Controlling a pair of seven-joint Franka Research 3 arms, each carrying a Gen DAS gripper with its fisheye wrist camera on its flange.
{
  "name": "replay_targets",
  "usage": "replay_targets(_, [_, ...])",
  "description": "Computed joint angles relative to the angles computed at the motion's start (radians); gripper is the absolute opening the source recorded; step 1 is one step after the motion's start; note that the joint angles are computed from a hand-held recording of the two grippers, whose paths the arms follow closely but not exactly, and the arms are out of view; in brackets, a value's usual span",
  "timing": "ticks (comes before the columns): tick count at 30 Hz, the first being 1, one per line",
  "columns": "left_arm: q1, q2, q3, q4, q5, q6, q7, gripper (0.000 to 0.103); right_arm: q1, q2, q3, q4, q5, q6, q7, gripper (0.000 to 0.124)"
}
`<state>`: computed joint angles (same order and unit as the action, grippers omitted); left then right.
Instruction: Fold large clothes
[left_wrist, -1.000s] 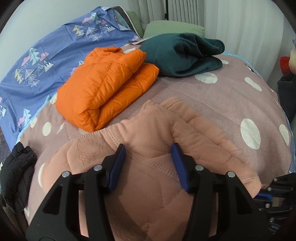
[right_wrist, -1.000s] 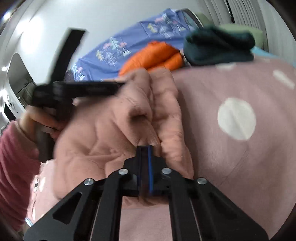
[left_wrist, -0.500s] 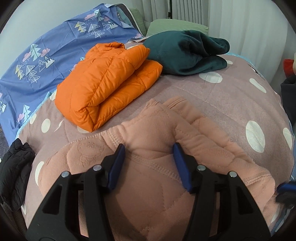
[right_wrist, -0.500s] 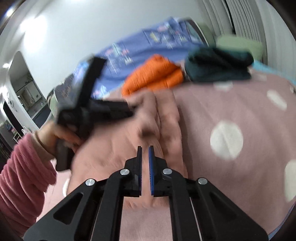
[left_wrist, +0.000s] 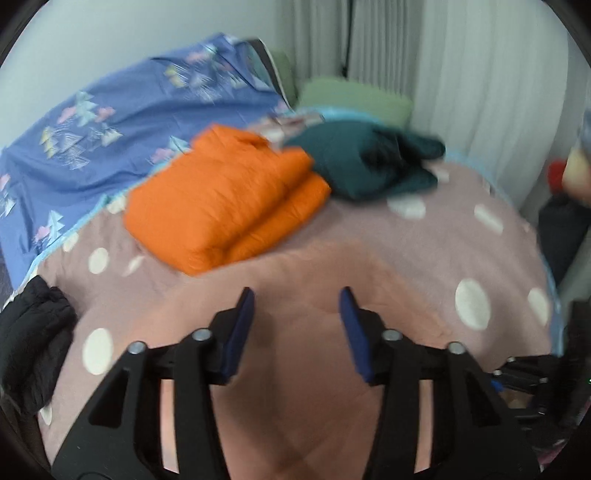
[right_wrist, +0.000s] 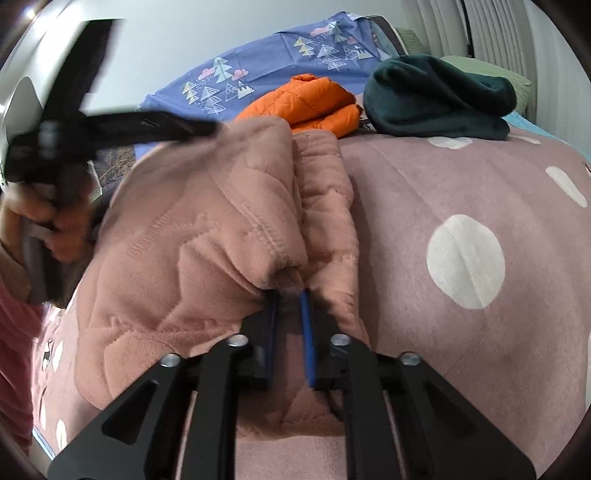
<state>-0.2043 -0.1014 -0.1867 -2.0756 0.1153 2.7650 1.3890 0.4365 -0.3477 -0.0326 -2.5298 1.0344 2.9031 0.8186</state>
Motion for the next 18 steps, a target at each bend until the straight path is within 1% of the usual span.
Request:
replay_targets(1, [-0.003,-0.024,0.014,-0.024,-0.046,0.014,0.031,0.038,0.015,0.023,-0.025,0.024,0.037,-0.013,-0.031,0.018])
replay_targets(3, [-0.016,-0.055,0.051,-0.078,-0.145,0.037,0.109,0.037,0.01,0.015,-0.031,0.02,0.075,-0.036,-0.054,0.018])
replay_targets(4, [-0.009,-0.045,0.054,-0.085,-0.146,0.017,0.11,0.037,0.004,0.017,-0.023,0.023,0.079,-0.035,-0.057,0.018])
replay_targets(5, [-0.024,-0.032,0.072,-0.09,-0.14,0.007,0.111,0.037,0.003,0.02,-0.018,0.024,0.091,-0.028,-0.072,0.018])
replay_targets(6, [-0.005,-0.002,0.056,-0.101,-0.065,0.013,0.061,0.038,0.003,0.022,-0.013,0.027,0.1,-0.026,-0.083,0.019])
replay_targets(7, [0.044,0.026,0.01,-0.113,0.022,0.043,-0.003,0.038,-0.002,0.021,-0.004,0.026,0.097,-0.021,-0.082,0.019])
replay_targets(8, [0.058,0.042,-0.001,-0.126,0.039,0.096,-0.052,0.037,-0.017,0.024,0.019,0.025,0.061,-0.005,-0.046,0.019])
replay_targets(9, [0.038,0.047,0.02,-0.127,-0.014,0.112,-0.043,0.037,-0.023,0.023,0.024,0.023,0.042,-0.003,-0.029,0.019])
replay_targets(10, [0.03,0.051,0.025,-0.118,-0.094,0.106,0.015,0.037,-0.032,0.02,0.028,0.022,0.014,-0.013,-0.007,0.019])
replay_targets(13, [0.031,0.043,0.024,-0.11,-0.117,0.077,0.06,0.036,-0.066,0.002,0.021,0.042,-0.09,-0.103,0.063,0.021])
replay_targets(14, [0.032,0.037,0.024,-0.113,-0.121,0.074,0.06,0.035,-0.085,-0.013,0.016,0.065,-0.129,-0.157,0.107,0.024])
replay_targets(16, [0.038,0.027,0.021,-0.124,-0.098,0.081,0.035,0.035,-0.08,-0.025,0.007,0.094,-0.132,-0.165,0.104,0.026])
replay_targets(18, [0.042,0.03,0.019,-0.125,-0.077,0.089,0.005,0.035,-0.066,-0.022,0.013,0.136,-0.145,-0.139,0.07,0.026])
